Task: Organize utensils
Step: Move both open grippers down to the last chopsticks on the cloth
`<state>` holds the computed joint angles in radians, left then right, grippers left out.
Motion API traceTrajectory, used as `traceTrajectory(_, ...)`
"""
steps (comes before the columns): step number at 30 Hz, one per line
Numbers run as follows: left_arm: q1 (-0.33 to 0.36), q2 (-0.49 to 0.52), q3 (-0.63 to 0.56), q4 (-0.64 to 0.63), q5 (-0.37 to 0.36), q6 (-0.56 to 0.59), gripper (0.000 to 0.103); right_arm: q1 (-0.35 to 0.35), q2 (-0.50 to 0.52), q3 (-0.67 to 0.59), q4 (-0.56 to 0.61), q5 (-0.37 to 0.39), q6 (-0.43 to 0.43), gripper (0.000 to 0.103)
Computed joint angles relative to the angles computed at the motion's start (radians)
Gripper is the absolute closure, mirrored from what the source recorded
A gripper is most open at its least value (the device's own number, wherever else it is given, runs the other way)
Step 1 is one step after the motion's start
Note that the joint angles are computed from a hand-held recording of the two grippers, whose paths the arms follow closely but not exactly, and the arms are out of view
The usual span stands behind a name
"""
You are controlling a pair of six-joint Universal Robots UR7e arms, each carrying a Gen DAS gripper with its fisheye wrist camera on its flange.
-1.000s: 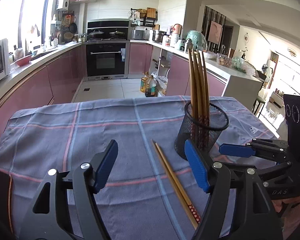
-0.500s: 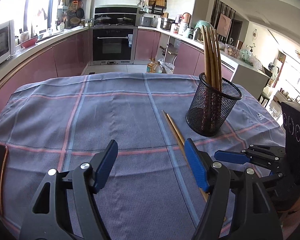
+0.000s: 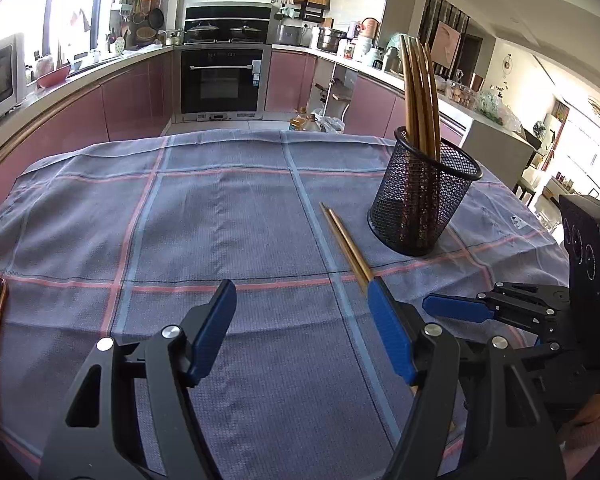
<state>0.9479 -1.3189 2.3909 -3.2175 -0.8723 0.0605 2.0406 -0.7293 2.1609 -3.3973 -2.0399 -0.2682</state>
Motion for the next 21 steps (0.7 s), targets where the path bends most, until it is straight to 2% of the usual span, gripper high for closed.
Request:
traceTrajectory(10,0.009,0.015,-0.004,0.008,-0.016,0.01,0.036,-0.012,-0.018,0.009,0.01,0.0,0.045,0.073)
traceTrajectory(21,0.006,0.076,-0.034,0.105,-0.045,0.041,0.042,-0.039,-0.045,0.021,0.026,0.027,0.066,0.074)
